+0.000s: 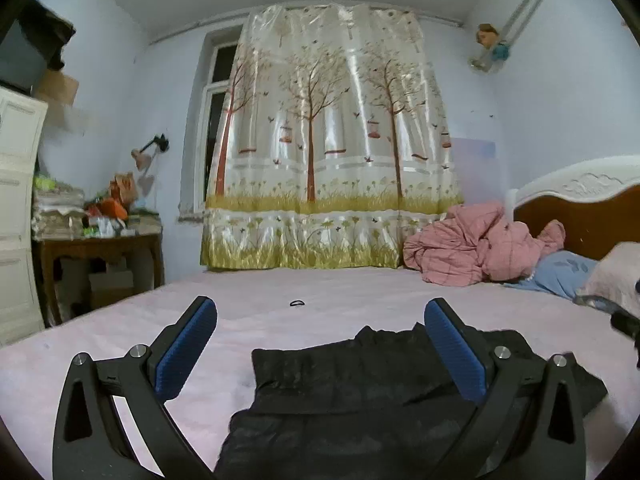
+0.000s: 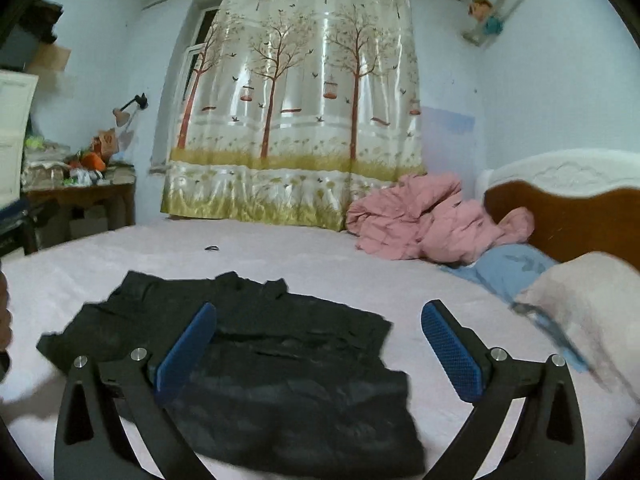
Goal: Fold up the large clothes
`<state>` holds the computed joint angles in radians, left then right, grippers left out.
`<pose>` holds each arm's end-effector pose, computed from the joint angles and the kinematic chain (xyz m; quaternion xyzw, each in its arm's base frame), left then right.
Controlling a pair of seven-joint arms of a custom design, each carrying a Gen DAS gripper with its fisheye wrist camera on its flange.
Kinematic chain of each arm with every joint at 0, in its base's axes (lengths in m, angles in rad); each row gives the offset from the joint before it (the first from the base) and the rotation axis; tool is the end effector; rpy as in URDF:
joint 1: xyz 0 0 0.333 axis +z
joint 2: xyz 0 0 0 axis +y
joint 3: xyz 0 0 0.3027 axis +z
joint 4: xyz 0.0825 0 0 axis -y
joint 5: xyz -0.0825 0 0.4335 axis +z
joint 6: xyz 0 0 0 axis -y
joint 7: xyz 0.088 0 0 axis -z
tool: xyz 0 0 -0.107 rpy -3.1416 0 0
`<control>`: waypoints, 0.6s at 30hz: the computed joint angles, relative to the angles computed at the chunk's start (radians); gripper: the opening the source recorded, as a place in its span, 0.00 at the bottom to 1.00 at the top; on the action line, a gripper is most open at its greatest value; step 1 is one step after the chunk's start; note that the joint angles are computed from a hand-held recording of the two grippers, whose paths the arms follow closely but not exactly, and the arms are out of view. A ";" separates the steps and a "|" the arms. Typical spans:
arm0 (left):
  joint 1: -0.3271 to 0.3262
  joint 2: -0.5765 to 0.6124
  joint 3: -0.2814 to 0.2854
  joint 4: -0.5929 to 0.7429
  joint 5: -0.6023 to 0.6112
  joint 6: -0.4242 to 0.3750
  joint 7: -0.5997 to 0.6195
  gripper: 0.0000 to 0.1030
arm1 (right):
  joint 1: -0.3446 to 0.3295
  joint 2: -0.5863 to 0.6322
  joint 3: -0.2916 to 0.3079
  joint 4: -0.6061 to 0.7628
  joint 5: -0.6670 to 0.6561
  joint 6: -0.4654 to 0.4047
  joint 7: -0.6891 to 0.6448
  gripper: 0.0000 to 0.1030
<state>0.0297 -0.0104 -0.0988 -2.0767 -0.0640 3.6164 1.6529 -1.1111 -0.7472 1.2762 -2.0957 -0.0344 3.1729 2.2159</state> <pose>0.6077 -0.0342 0.5885 -0.4882 0.5219 -0.4978 0.4914 0.5489 0.2626 0.5909 -0.5492 0.5345 -0.4961 0.4082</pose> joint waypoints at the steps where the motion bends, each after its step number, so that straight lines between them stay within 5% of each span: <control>1: -0.003 -0.022 -0.005 -0.031 -0.028 0.023 0.029 1.00 | 0.036 -0.041 -0.031 -0.033 0.013 0.002 0.013 1.00; 10: 0.030 -0.145 -0.048 -0.247 -0.061 0.086 0.066 1.00 | 0.272 -0.208 -0.202 -0.221 0.023 -0.039 0.070 1.00; 13: 0.025 -0.158 -0.021 -0.310 0.019 0.108 -0.043 1.00 | 0.342 -0.199 -0.240 -0.264 0.013 -0.063 0.089 1.00; 18: 0.057 -0.140 -0.094 -0.333 -0.139 0.082 0.165 1.00 | 0.393 -0.169 -0.252 -0.317 -0.022 -0.078 0.122 1.00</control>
